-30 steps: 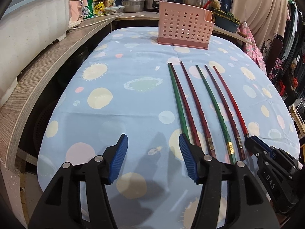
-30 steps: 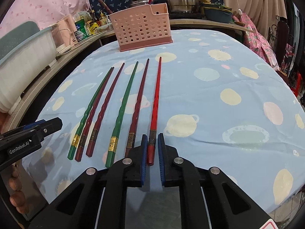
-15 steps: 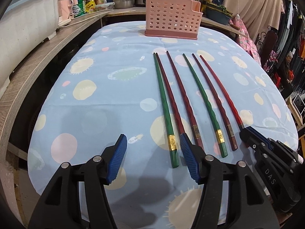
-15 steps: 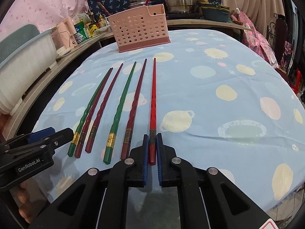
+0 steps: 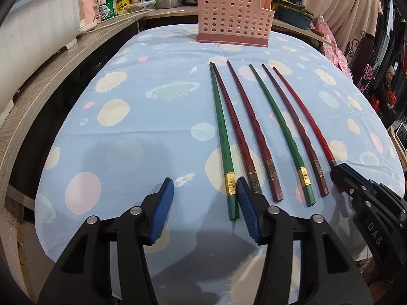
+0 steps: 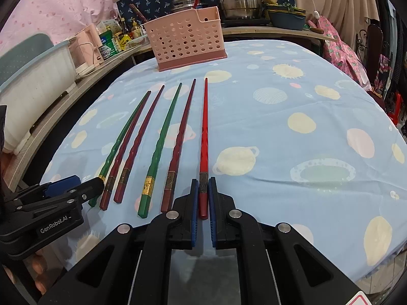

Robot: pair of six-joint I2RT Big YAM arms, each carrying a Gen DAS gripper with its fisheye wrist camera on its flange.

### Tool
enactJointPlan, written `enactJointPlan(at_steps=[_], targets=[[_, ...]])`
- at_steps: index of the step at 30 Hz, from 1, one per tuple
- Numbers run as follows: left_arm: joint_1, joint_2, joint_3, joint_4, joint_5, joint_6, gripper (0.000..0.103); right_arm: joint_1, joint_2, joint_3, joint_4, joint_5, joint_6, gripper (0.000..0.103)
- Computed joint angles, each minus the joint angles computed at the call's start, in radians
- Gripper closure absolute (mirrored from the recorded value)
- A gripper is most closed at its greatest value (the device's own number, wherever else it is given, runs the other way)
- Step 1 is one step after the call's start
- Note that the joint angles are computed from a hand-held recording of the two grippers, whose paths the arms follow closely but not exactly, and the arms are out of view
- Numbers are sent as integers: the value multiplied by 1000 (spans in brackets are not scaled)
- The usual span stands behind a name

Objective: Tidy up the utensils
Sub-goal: 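Close the right tool on the bright red chopstick while the left tool grasps the green chopstick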

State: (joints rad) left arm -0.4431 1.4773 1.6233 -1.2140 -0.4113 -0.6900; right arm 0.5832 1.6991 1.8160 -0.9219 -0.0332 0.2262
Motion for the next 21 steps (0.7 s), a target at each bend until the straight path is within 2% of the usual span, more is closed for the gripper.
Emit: enactJointPlan(at_steps=[4,7,9,12,21], targets=[[5,-3,-1,-5,-4,-5,67,-1,-1,-1,0,0,2,96],[12,-8,-6,-3,3,-11,78,0,0,0,-1,0,1,96],[18,-13,-11,1,12,-12,89,0,-1,-1,0,0,1,96],[22,-17,-15,3,18,-12,94,0,-1,-1,0,1,1,96],[32,-21,-14,4,48,-13,95,-2,0,5,-8,-5,-1,96]])
